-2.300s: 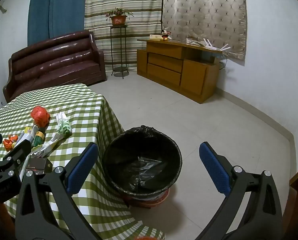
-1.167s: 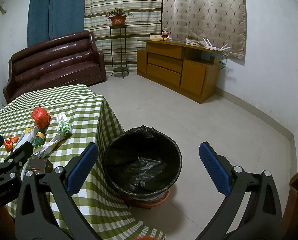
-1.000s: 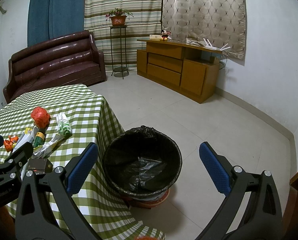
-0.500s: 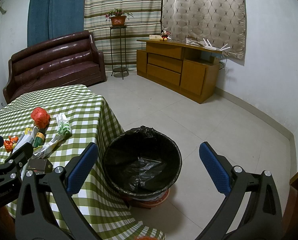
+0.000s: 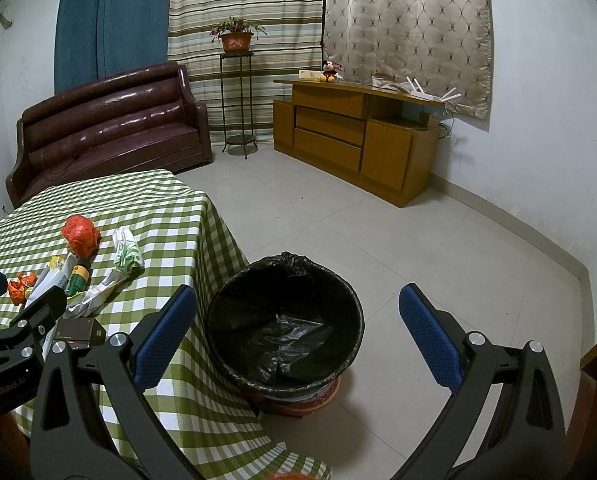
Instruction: Collect trash
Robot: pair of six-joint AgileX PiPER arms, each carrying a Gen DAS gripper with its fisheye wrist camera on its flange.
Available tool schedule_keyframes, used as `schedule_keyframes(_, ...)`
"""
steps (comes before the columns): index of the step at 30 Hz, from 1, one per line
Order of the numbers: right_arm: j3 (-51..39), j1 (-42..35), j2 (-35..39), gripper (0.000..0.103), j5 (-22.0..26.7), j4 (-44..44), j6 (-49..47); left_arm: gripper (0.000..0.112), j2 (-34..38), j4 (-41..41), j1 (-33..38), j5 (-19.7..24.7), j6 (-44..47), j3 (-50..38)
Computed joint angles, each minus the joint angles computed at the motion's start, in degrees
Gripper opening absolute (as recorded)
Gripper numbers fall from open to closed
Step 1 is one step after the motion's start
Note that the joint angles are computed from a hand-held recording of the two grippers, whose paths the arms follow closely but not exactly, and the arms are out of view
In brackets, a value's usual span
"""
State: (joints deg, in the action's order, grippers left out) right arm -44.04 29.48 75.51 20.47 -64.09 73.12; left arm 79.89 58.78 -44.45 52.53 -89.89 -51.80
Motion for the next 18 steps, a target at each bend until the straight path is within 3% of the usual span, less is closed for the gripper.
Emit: schedule_keyframes(18, 0.1, -0.1, -0.1, 0.099, -0.1, 0.0, 0.0, 0.096, -0.3, 0.3, 0.1, -0.6, -1.0, 1.3)
